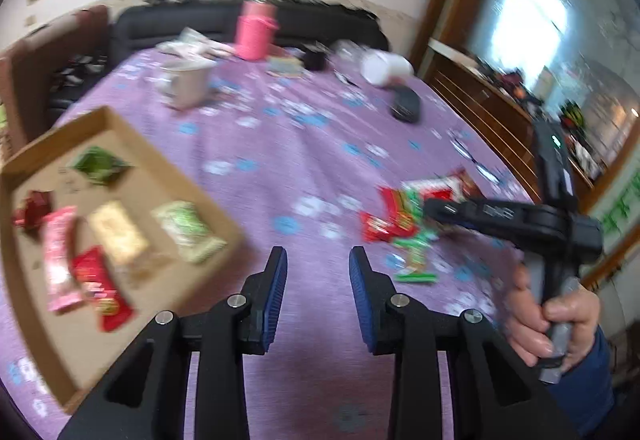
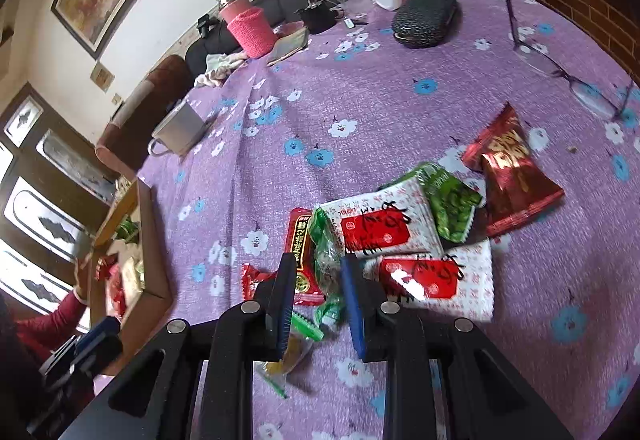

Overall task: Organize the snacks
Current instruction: 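Move both grippers back toward the snack pile, then grasp the clear green-print candy packet with the left gripper while the right grasps a green candy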

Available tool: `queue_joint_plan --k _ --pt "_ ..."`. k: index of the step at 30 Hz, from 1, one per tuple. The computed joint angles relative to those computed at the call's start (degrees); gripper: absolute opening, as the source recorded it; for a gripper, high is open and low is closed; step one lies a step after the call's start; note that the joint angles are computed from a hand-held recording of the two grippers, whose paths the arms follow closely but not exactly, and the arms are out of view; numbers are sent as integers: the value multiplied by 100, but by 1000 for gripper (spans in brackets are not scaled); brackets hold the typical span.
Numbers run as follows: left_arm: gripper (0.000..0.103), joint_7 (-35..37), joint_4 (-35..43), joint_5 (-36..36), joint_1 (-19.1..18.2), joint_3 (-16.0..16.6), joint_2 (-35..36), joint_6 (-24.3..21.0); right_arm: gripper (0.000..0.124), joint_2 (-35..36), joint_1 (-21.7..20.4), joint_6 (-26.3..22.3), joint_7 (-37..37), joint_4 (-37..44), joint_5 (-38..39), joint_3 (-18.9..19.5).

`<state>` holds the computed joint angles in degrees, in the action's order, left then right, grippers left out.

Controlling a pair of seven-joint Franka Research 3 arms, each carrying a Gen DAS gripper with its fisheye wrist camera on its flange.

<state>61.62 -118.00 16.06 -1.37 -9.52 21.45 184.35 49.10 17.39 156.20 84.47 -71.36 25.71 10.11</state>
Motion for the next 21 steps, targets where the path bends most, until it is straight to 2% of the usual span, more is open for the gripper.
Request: queue_joint_plan --k 1,4,6,7,11,16,20,21 --pt "31 251 125 -123 343 -451 121 -116 25 107 101 -126 128 170 -118 -132" --pt "34 560 463 -172 803 -1147 446 -408 25 220 234 -229 273 309 -353 -292" --pt "44 852 679 -335 965 -1433 637 -622 24 213 299 -167 334 295 -487 -366" --pt "45 1000 787 -419 1016 -1553 735 -726 24 194 299 -114 332 247 -514 -358" --pt "45 1287 1187 -546 641 -1344 971 -1053 23 72 348 138 372 17 -635 -418" --pt "45 1562 1789 -811 260 -1119 1361 -1519 23 -85 132 394 231 -267 -438 -179" --pt "44 1479 2200 -817 -194 -712 1638 -1727 23 -134 3 416 114 -345 -261 -33" --pt "35 1331 2168 -717 -390 -475 1623 -1556 23 -147 -4 426 100 -363 -232 -26"
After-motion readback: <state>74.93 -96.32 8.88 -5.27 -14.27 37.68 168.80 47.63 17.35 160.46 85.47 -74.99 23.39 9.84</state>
